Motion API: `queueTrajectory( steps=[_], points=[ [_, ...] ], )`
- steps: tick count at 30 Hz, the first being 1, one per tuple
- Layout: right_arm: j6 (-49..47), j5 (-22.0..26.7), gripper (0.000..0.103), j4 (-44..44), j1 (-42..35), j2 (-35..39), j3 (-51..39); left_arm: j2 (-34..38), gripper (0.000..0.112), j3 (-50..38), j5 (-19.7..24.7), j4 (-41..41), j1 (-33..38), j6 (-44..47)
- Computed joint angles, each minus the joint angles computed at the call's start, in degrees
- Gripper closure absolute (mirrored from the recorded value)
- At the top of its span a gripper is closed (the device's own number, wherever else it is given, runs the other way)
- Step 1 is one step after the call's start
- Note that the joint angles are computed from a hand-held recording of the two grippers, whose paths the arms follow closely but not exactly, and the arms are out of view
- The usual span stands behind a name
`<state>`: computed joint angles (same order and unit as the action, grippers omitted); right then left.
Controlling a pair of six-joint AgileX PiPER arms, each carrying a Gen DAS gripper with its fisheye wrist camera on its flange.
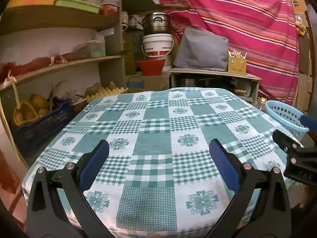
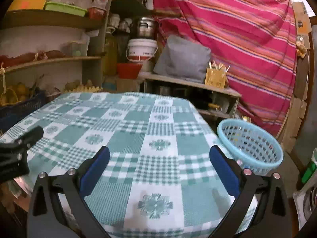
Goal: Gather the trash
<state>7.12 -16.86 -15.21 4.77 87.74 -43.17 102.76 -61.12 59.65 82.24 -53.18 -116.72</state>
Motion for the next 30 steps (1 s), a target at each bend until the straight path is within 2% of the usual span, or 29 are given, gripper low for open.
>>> queueTrajectory(
  steps=[3, 5, 12, 16, 30],
  points=[
    [6.1, -1.21, 0.005, -5.54, -0.56, 0.4, 0.91, 1.23, 0.015, -0.16, -1.18, -0.21, 1.03, -0.01],
    [6.12, -1.94, 0.005, -5.34, -0.36, 0.86, 1.3, 2.2, 0.015, -0.86, -1.61, -0.66, 1.39, 1.29],
    [12.62, -1.97, 0.005, -9.97, -0.12, 2.49, 0.1, 2.68, 0.015, -0.75, 0.1, -0.16, 0.8, 0.92],
    [11.79, -2.04, 0.005, -8.95, 0.51, 2.92, -0.07, 1.6, 0.015, 0.37, -1.52, -0.08, 1.82, -0.54],
    [5.59, -2.47, 0.005, -2.71, 2.19, 3.49, -0.3, 1.47, 0.015, 1.08, -1.66, 0.98, 2.15, -1.71]
  ],
)
